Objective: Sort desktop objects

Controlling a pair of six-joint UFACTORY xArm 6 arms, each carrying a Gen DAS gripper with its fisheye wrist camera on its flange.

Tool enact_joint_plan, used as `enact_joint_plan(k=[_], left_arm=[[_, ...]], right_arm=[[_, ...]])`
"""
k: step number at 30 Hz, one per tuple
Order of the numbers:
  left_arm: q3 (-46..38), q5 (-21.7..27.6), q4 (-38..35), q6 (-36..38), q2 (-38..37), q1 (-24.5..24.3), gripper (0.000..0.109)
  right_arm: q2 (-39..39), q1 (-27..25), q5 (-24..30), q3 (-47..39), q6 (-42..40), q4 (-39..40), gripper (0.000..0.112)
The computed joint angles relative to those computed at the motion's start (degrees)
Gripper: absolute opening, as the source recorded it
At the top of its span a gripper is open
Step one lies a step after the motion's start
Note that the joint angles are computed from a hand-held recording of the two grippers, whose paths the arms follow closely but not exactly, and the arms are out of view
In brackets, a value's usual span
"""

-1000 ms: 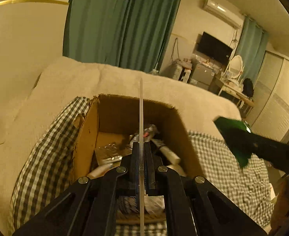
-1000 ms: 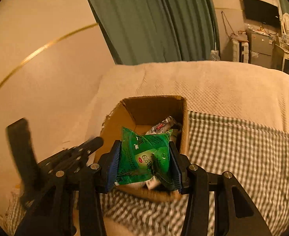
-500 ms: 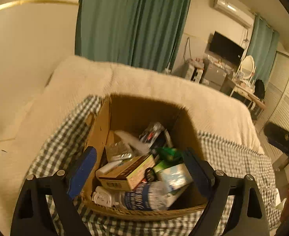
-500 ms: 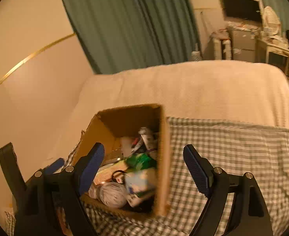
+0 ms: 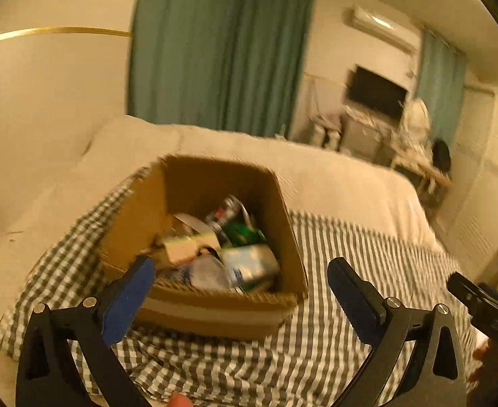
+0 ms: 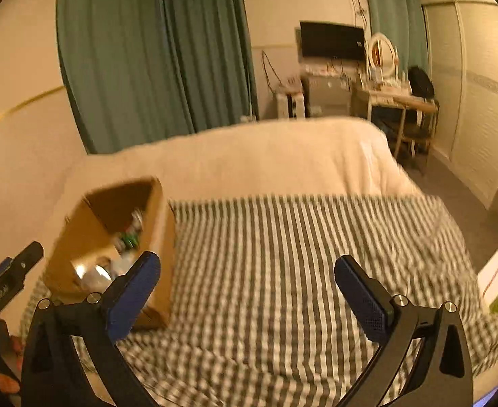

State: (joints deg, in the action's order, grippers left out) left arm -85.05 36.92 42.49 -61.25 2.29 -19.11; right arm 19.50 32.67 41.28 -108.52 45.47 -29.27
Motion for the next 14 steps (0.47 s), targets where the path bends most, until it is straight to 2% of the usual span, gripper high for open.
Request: enact_joint_plan(k=[3,6,14], left_arm=[[-2.11,3.23,3.06,0.19,1.32,-1.07,0.103],[-2.14,1.74,2.93,-0.80,1.37,-0.63,0.103],[-0.70,2.90,3.65,-2.89,1.87,-0.41,0.103]], right_arm=[[0.61,-0.37,1.00,1.51,1.52,-0.95,0.102],[0.53,-0.80,-0.42,2.26,1.65,-0.05,0.102],[1.34,0.04,-2.62,1.98,0.23,-1.10,0.102]])
